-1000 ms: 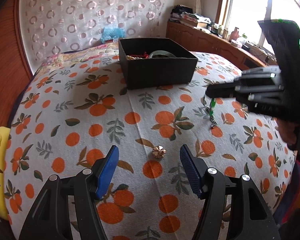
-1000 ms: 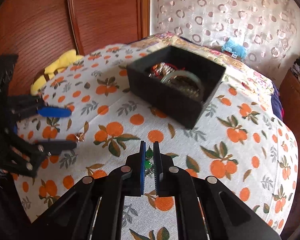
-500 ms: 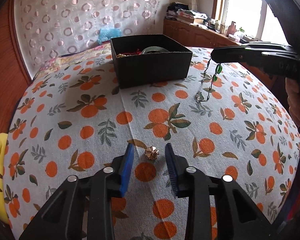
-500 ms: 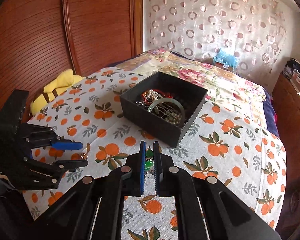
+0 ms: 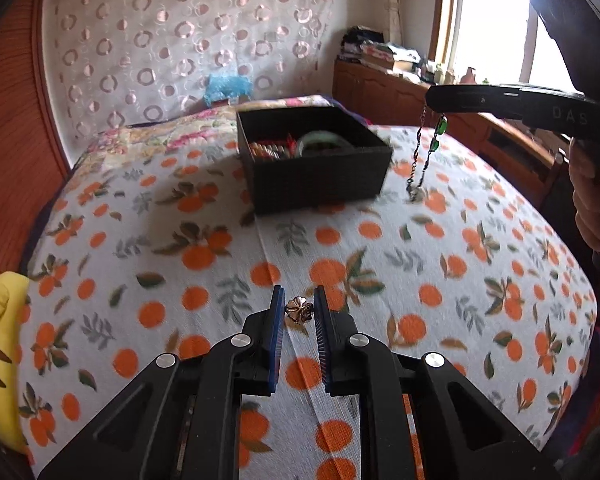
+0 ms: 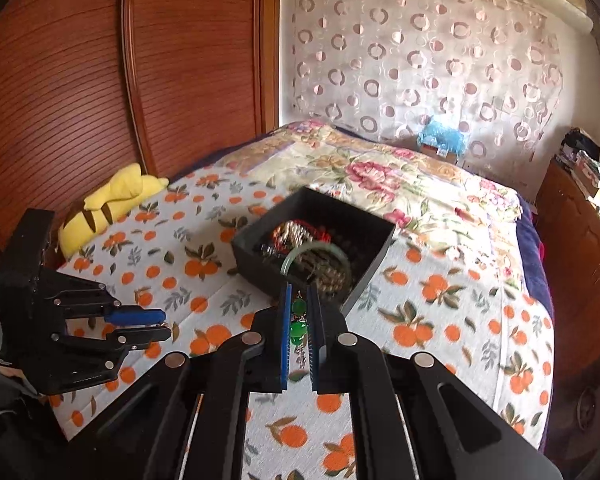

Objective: Organize jewelry
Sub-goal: 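Carry the pendant and gold charm into the black box and open both grippers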

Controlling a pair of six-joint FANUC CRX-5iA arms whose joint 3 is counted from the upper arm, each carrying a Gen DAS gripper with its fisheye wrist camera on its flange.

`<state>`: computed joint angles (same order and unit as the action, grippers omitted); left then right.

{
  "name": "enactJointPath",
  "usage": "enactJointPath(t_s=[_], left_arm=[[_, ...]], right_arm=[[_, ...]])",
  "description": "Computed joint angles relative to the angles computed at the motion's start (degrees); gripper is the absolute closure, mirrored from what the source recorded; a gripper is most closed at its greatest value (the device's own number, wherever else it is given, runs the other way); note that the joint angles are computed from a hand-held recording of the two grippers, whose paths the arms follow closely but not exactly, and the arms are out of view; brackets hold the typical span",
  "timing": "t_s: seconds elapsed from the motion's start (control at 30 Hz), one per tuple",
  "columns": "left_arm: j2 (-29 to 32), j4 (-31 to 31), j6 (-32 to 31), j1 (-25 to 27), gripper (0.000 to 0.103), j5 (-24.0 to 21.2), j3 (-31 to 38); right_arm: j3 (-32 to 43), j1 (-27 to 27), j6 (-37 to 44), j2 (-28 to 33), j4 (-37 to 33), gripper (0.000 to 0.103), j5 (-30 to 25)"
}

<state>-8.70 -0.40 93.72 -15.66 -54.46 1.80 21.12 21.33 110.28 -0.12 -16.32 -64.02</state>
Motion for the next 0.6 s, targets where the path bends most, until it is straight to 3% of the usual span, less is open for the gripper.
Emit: enactJointPath(t_s=[0.6], left_arm=[[5.3,-1.9,0.1,1.2,0.089,0.6,9.5]], right_arm=[[13.2,1.5,-7.2,12.5,6.5,0.094,1.6]])
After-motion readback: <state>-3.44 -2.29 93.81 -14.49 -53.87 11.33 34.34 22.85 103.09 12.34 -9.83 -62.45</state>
